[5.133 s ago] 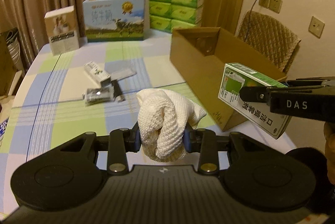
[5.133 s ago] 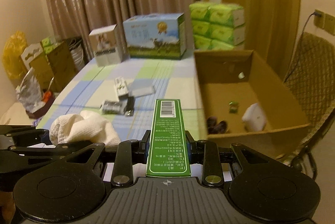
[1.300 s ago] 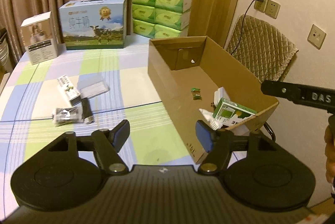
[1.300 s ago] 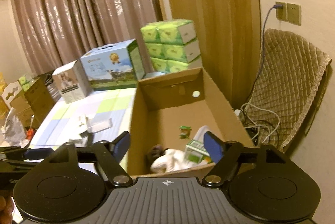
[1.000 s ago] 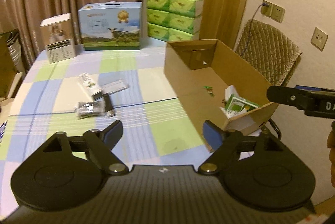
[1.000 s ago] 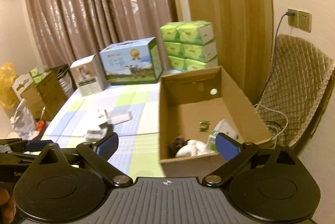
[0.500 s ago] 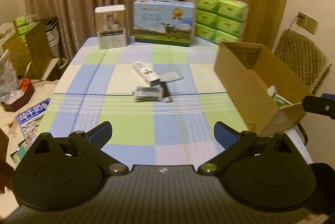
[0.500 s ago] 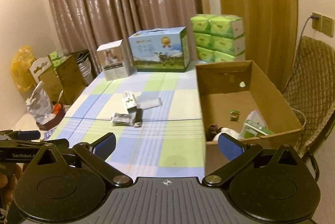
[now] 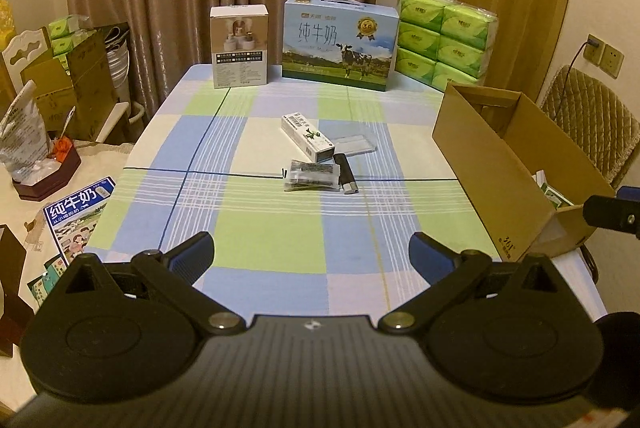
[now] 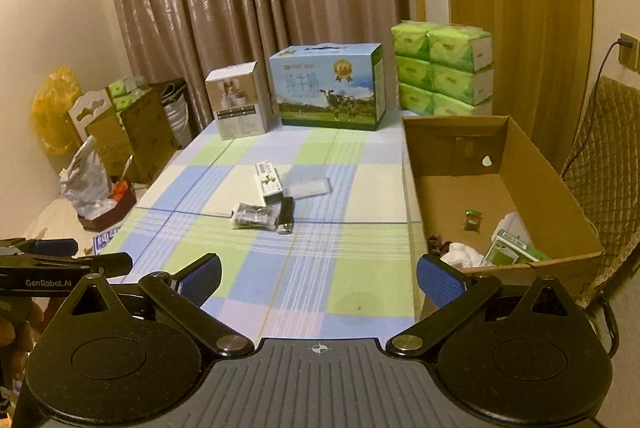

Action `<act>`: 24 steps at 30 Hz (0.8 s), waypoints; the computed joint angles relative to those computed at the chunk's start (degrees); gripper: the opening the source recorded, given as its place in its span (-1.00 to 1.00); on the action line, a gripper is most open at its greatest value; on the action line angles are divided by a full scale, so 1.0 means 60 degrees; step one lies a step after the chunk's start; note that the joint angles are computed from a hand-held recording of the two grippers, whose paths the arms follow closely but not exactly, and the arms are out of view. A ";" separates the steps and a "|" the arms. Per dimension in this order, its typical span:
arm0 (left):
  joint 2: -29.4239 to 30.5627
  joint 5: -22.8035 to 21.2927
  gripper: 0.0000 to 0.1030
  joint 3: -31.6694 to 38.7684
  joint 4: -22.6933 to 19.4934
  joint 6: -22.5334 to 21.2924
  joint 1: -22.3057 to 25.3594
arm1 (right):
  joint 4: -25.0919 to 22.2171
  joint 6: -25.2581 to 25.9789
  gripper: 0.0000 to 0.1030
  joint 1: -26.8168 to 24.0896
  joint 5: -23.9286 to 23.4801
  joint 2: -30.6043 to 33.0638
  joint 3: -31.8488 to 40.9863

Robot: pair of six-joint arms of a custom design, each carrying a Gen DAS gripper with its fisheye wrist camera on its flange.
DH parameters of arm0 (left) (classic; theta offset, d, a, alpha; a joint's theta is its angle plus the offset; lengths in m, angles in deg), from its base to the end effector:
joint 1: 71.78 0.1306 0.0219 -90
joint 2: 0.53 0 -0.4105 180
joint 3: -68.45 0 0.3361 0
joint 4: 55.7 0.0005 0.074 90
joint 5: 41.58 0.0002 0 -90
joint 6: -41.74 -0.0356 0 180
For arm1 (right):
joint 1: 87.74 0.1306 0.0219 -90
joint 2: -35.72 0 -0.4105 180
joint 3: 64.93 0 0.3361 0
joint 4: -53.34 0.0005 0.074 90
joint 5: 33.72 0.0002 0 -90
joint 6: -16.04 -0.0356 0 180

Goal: Organize objects
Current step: 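Withdraw both tools from the box back over the table, then grasp the clear packaged item with the left tool while the right tool grasps the black lighter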

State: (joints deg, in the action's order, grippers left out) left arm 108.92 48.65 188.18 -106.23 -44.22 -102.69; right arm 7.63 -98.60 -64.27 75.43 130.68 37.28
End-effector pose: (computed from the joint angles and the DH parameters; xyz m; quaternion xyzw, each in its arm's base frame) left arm 0.4911 -0.2948 0.5067 0.2116 0.8822 -0.1281 0.4007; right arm 0.4405 0.1780 0.5149 0.0814 0.8872 0.0380 0.4525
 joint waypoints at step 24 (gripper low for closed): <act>0.1533 0.0425 0.97 0.1411 -0.0213 -0.1176 0.0494 | 0.0642 0.0780 0.96 -0.0335 -0.0716 0.1681 0.0894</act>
